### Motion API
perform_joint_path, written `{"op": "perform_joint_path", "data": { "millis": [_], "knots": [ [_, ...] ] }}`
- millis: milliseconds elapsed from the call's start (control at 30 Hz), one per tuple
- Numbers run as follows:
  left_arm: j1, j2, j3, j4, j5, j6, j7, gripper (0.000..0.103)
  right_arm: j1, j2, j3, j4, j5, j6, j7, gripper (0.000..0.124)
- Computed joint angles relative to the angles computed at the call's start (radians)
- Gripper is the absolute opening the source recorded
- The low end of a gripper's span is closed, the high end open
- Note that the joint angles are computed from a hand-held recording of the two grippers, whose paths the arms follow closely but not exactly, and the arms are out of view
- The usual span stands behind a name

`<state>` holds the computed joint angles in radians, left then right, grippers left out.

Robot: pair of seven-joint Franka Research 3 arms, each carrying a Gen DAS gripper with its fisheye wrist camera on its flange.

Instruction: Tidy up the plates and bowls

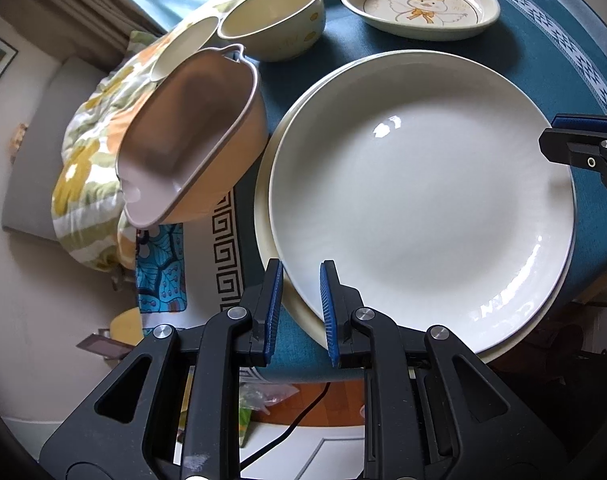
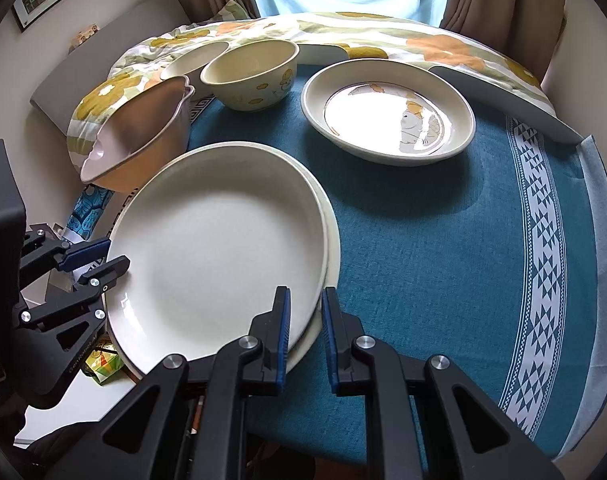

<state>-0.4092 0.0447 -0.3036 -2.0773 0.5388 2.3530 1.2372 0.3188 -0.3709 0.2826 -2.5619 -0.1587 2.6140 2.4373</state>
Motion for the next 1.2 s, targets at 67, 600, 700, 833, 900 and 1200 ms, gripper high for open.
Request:
{"op": "perform_joint_path", "data": {
  "millis": [67, 600, 700, 833, 900, 1200],
  "knots": [
    [0.002, -0.003, 0.001, -0.005, -0.008, 0.008, 0.005, 0.015, -0.002, 0.0, 0.003, 0.001, -0.004, -0.001, 0.007, 0.014],
    [0.048, -0.083, 0.027, 0.018, -0.219, 0.185, 0.118, 0.024, -0.086, -0.183, 0.04, -0.072, 0.026, 0.05, 0.118, 0.016],
    [0.057, -0.083, 0.03, 0.033, -0.277, 0.243, 0.142, 0.103, -0.128, -0.245, 0.07, -0.088, 0.003, 0.04, 0.162, 0.076],
    [0.049, -0.068, 0.033, 0.063, -0.424, 0.274, 0.284, 0.103, -0.17, -0.31, 0.1, -0.104, -0.026, 0.022, 0.199, 0.101],
    [0.048, -0.048, 0.026, 0.093, -0.477, 0.252, 0.319, 0.103, -0.183, -0.329, 0.109, -0.098, -0.042, -0.008, 0.202, 0.101],
    [0.04, 0.048, -0.007, 0.225, -0.661, 0.207, 0.38, 0.103, -0.235, -0.379, 0.024, -0.06, -0.108, -0.093, 0.026, 0.101]
  ]
}}
